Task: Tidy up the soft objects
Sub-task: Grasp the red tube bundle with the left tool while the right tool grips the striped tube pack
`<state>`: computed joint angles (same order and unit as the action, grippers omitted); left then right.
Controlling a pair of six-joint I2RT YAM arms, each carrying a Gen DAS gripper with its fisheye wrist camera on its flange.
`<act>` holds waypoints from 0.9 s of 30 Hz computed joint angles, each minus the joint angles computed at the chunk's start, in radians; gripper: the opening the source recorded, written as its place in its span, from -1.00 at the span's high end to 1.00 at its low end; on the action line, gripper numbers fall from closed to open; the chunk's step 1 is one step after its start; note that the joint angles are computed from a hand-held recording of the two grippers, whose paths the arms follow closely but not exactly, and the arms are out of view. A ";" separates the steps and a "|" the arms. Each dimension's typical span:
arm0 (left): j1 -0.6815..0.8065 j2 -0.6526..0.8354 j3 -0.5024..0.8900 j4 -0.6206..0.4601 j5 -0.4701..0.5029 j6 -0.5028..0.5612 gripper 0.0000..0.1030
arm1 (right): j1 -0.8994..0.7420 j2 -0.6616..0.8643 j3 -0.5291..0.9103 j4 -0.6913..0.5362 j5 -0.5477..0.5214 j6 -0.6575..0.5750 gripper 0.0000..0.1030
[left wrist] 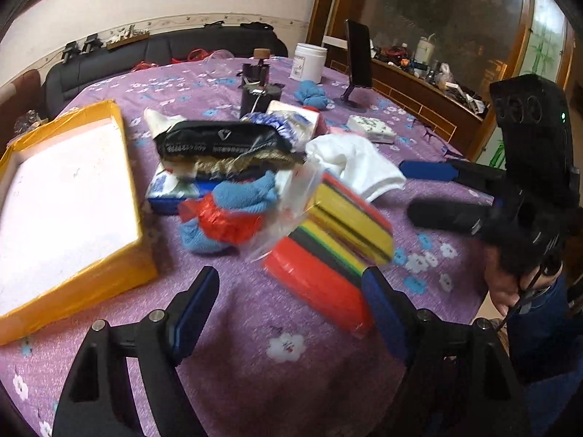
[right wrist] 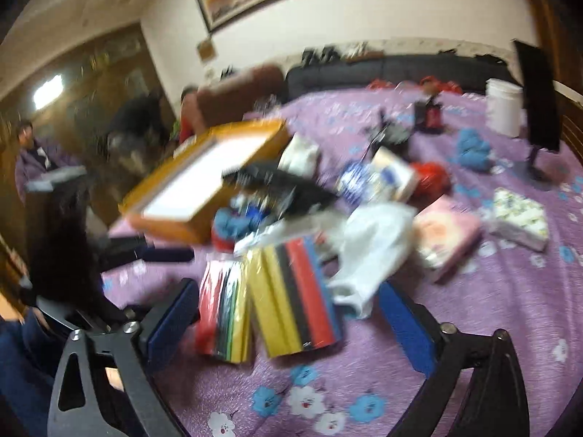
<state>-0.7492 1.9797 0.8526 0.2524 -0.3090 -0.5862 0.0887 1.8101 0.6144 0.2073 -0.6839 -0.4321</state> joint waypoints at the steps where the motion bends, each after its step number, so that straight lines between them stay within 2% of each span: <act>1: 0.000 -0.004 -0.009 0.000 -0.003 -0.006 -0.56 | 0.015 0.025 0.017 -0.009 0.020 0.000 -0.83; 3: 0.000 -0.013 -0.030 0.008 -0.002 -0.013 -0.56 | 0.040 0.080 0.067 -0.042 0.062 0.005 -0.59; 7: -0.001 -0.015 -0.055 0.040 0.021 -0.029 -0.56 | 0.079 0.131 0.135 -0.091 0.128 0.037 -0.57; 8: -0.002 -0.014 -0.057 0.043 0.023 -0.031 -0.56 | 0.089 0.135 0.137 -0.088 0.140 0.033 -0.40; 9: -0.005 -0.017 -0.060 0.046 0.026 -0.032 -0.56 | 0.096 0.135 0.133 -0.085 0.145 0.023 -0.11; 11: -0.009 -0.019 -0.058 0.041 0.030 -0.040 -0.56 | 0.109 0.135 0.127 -0.067 0.190 0.037 0.00; 18: 0.002 0.025 -0.008 0.057 0.140 -0.082 -0.56 | -0.025 0.106 0.111 -0.037 0.094 0.070 0.03; 23: 0.002 0.121 0.147 -0.052 0.154 -0.095 -0.56 | -0.091 0.080 0.081 -0.036 0.023 0.034 0.03; 24: 0.004 0.147 0.191 -0.083 0.147 -0.098 -0.51 | -0.097 0.077 0.078 -0.040 0.016 0.026 0.03; 27: 0.000 0.186 0.275 -0.158 0.107 -0.089 0.10 | -0.102 0.073 0.068 -0.042 0.023 0.017 0.00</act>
<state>-0.7487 2.1659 1.1273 0.0943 -0.2017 -0.6752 -0.0137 1.8827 0.6820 0.1649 -0.6606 -0.4147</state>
